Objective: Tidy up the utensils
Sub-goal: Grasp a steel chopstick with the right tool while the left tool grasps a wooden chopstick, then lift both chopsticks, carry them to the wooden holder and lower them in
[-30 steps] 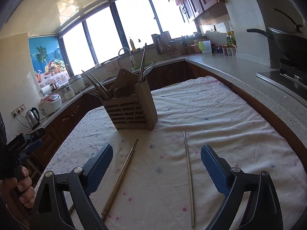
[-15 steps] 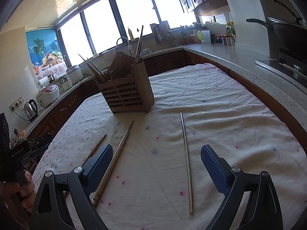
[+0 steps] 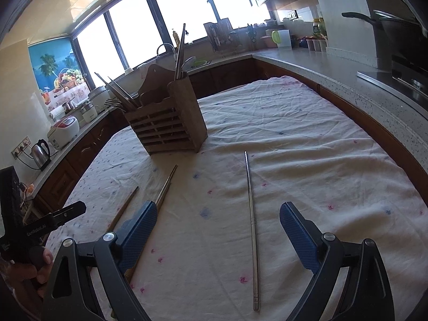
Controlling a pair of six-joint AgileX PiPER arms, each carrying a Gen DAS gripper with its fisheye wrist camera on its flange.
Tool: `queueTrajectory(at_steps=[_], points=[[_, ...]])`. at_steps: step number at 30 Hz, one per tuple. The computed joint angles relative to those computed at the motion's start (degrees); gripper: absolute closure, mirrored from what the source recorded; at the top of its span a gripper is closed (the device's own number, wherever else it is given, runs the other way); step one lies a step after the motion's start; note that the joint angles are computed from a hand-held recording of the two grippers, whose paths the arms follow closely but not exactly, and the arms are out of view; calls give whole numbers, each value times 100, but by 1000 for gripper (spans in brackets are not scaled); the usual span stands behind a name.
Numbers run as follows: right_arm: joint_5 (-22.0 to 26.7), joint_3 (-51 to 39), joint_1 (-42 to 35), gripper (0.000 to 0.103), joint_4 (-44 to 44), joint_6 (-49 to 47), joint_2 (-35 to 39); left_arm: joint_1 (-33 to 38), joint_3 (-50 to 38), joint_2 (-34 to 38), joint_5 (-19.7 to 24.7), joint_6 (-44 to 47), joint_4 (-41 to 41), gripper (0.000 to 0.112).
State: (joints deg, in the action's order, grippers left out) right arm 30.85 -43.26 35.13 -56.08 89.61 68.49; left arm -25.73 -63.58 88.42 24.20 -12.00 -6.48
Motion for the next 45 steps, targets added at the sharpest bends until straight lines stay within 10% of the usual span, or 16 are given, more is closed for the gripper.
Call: queueTrajectory(at_steps=[9, 20, 30, 34, 45], points=[[-528, -420, -803, 12, 1400, -1880, 477, -61, -873, 794, 544, 605, -250, 38], [-130, -2197, -1866, 51, 3618, -5067, 2182, 13, -2300, 1979, 1462, 1308, -485, 73], [427, -2976, -1953, 71, 3347, -5288, 2972, -326, -2329, 2076, 1186, 839, 581, 97], [418, -2998, -1948, 98, 3353, -5329, 2977, -171, -2360, 2074, 1237, 1042, 271, 107], [-351, -1935, -1835, 99, 4511, -5511, 1863, 452, -1515, 1099, 1090, 2278, -1668, 108]])
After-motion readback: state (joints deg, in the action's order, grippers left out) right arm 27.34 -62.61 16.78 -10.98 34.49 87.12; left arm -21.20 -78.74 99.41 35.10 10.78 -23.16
